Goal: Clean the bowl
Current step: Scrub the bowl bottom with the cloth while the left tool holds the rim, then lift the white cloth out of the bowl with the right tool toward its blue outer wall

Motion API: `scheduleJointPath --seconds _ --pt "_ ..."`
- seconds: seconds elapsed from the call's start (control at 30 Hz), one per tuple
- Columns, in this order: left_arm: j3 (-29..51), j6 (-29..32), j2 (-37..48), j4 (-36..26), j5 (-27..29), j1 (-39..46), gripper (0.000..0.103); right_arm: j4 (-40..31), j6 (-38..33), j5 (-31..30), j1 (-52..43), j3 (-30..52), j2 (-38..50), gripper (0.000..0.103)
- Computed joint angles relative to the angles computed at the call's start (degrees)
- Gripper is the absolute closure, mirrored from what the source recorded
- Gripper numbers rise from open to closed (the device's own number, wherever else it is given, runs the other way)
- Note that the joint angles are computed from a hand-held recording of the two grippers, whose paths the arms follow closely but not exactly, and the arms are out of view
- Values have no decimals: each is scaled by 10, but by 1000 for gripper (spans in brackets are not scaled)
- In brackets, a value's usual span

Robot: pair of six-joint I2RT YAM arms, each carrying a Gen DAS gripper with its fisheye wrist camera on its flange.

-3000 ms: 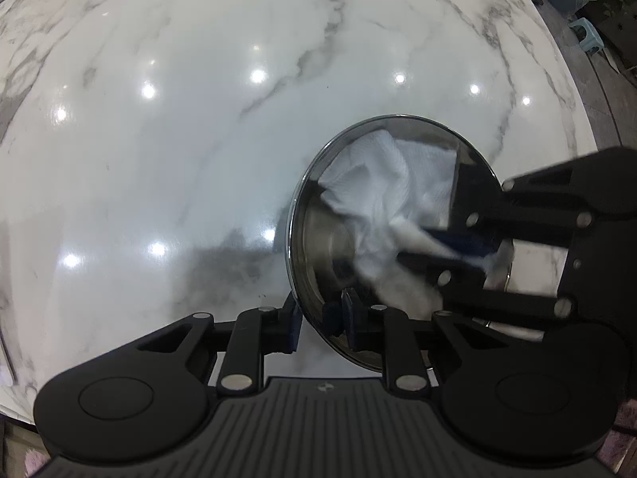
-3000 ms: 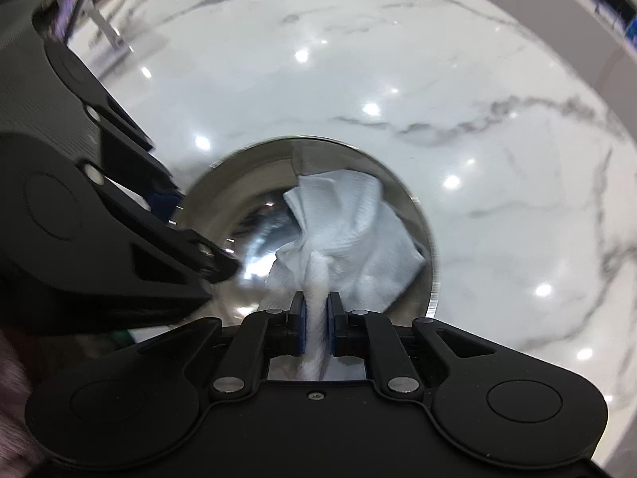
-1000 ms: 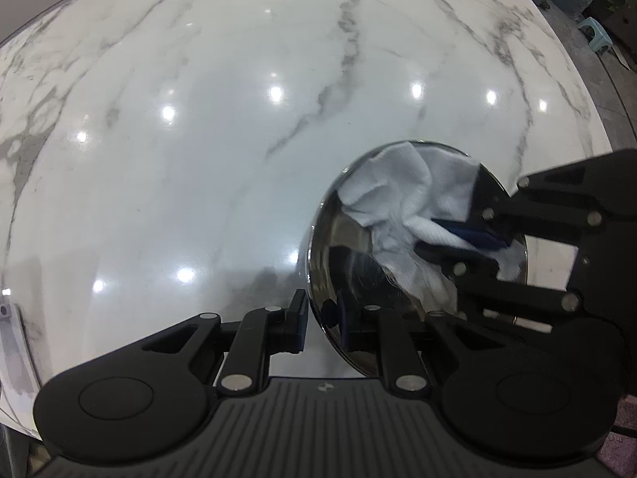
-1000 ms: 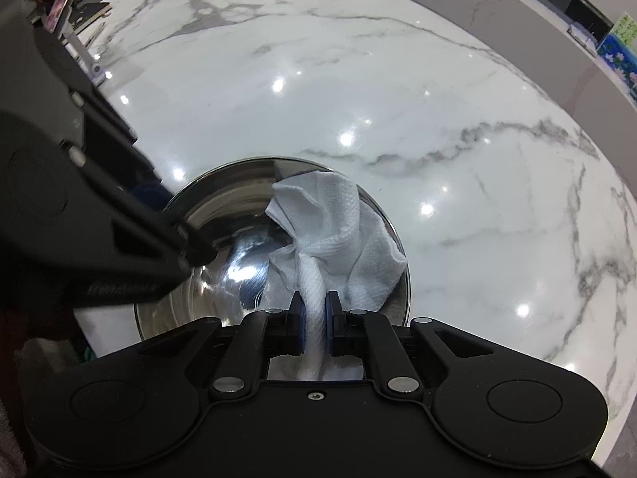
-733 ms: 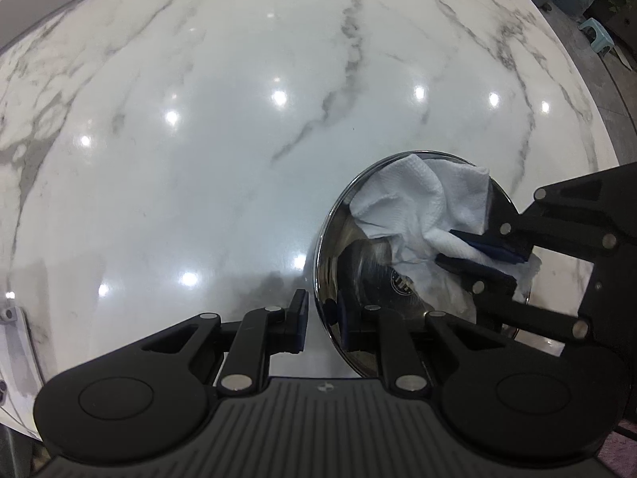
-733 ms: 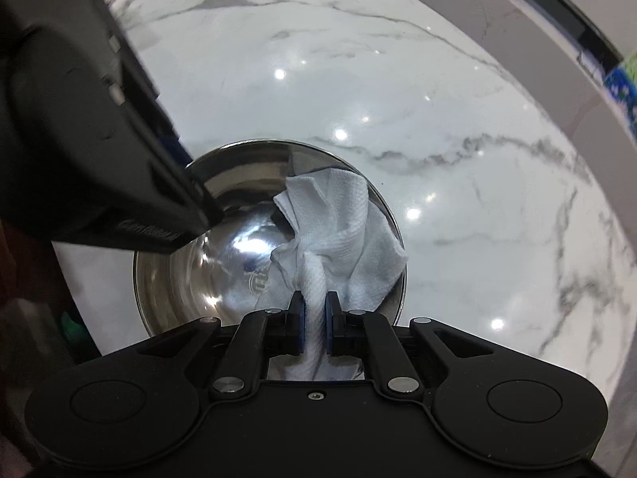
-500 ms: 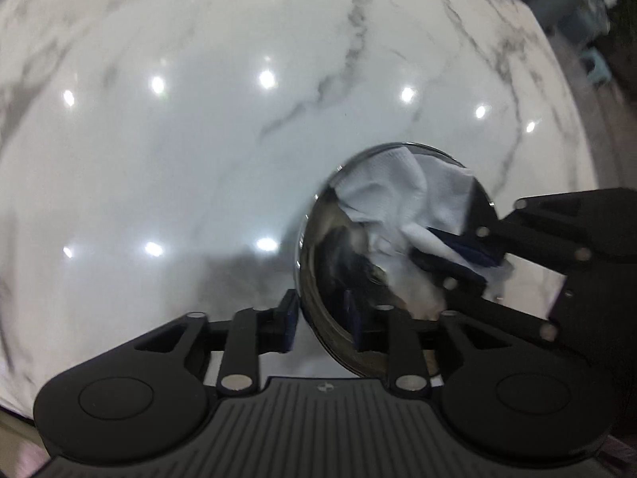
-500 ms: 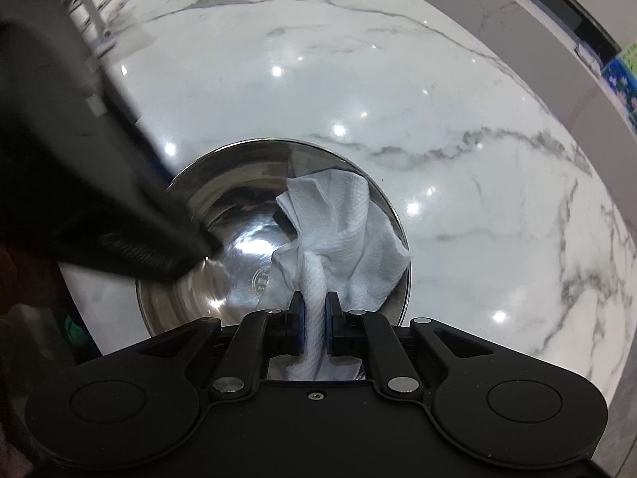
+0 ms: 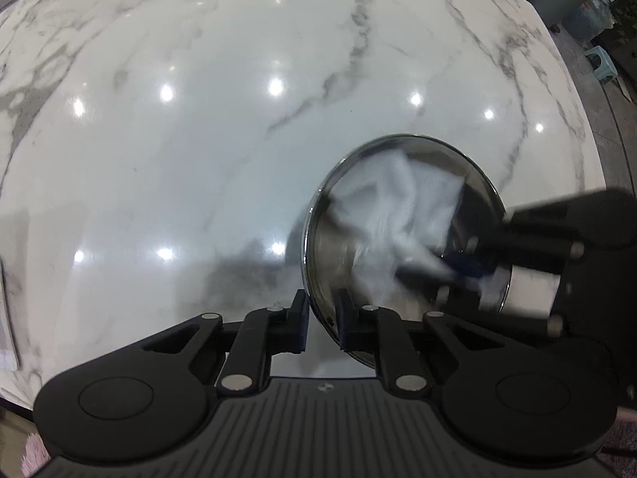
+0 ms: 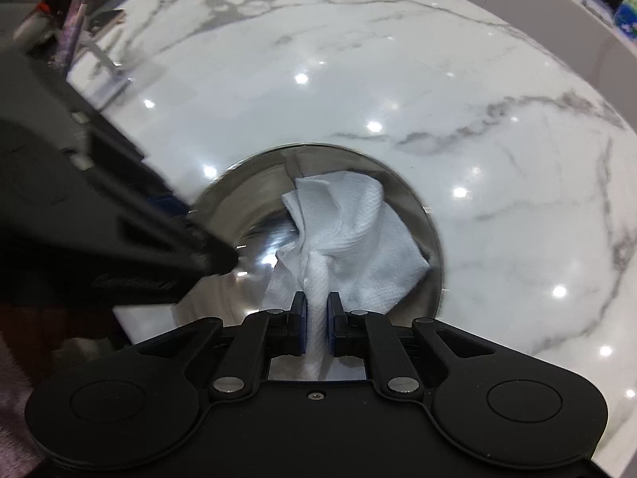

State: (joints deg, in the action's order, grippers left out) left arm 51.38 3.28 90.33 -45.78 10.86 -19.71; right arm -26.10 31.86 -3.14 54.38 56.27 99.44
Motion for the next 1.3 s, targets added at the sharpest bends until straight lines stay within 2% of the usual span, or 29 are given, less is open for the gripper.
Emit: scheduleJointPath --seconds 0.07,0.13,0.3,0.43,0.67,0.8,1.0,1.13,1.3 --pt "1 1 1 3 -3 -2 96 1 -5 -12 3 0 2 95" --pt "0 6 1 4 -9 -4 96 -18 -14 -4 7 13 8 95" --pt "-1 17 -3 5 -22 -17 95 -87 -36 45 21 51 25 95" --pt "1 15 3 8 -22 -24 95 -107 -28 82 24 55 24 96" --pt "-10 7 -3 22 -19 -23 93 -126 -9 218 66 60 10 96" --pt "-18 3 -8 32 -11 -13 93 -116 10 246 75 37 -36 96" --pt "-25 -2 -26 38 -7 -3 93 -67 74 221 39 -42 -149 96" --pt "-28 -11 -35 45 3 6 93 -37 144 203 7 -133 -268 96" --pt "-33 -23 -40 49 13 14 93 118 243 137 -49 -306 -404 96"
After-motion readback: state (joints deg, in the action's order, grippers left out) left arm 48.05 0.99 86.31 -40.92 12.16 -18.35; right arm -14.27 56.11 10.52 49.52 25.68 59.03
